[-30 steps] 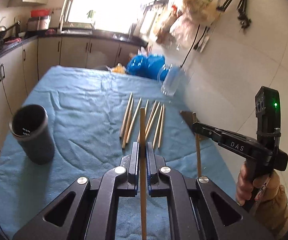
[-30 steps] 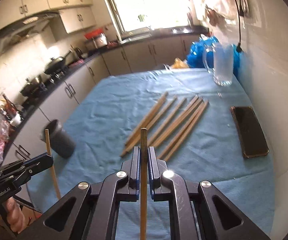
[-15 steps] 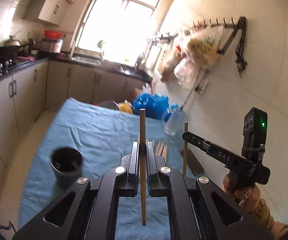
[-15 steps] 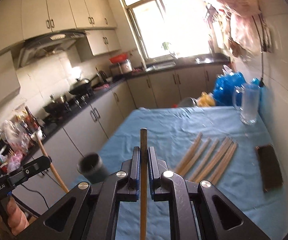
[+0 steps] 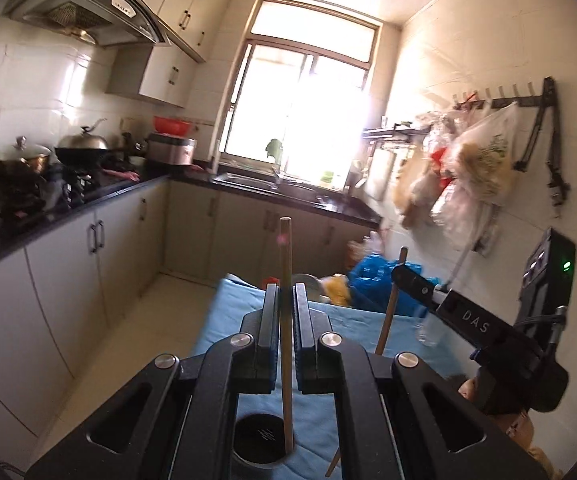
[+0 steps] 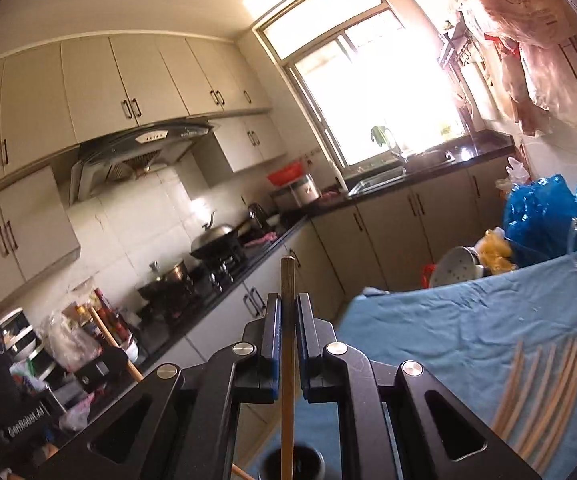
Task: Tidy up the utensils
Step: 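Carry both chopsticks to the black utensil holder and open both grippers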
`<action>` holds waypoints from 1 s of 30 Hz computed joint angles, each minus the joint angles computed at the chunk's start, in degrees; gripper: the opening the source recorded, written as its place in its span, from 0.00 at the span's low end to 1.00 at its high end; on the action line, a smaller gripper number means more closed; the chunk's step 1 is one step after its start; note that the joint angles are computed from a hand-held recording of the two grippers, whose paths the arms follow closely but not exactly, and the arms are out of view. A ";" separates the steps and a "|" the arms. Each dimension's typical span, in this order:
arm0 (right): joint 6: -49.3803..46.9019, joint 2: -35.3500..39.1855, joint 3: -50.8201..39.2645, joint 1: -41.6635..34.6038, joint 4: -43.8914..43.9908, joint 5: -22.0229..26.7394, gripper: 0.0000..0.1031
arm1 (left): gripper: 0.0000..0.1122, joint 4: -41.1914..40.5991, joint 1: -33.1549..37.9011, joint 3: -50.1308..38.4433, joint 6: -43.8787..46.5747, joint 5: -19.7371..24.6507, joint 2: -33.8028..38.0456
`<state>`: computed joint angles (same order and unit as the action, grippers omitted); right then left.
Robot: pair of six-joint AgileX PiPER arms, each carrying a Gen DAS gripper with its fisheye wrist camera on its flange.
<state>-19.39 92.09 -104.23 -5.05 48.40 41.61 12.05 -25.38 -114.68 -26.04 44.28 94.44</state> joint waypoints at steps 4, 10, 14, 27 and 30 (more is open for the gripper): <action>6.74 5.19 -4.11 5.53 -7.85 -5.75 0.07 | 0.05 0.36 1.76 -6.00 0.34 1.98 7.06; 12.19 10.69 -6.29 9.13 -16.71 -8.12 0.07 | 0.05 -6.09 4.61 -7.75 3.33 2.97 13.09; 10.33 11.72 -4.55 9.86 -18.74 -8.30 0.08 | 0.05 -8.03 5.34 -6.21 4.37 2.91 14.41; 4.81 13.38 -2.24 9.47 -15.52 -3.24 0.16 | 0.06 -7.76 4.41 -3.64 2.73 4.06 13.41; 4.81 12.82 -2.13 9.06 -14.83 -2.89 0.25 | 0.07 -7.39 4.47 -2.57 1.50 4.57 12.07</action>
<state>-14.57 104.91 -106.37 4.01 33.57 38.72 4.65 -20.91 -117.25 -24.54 48.85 106.51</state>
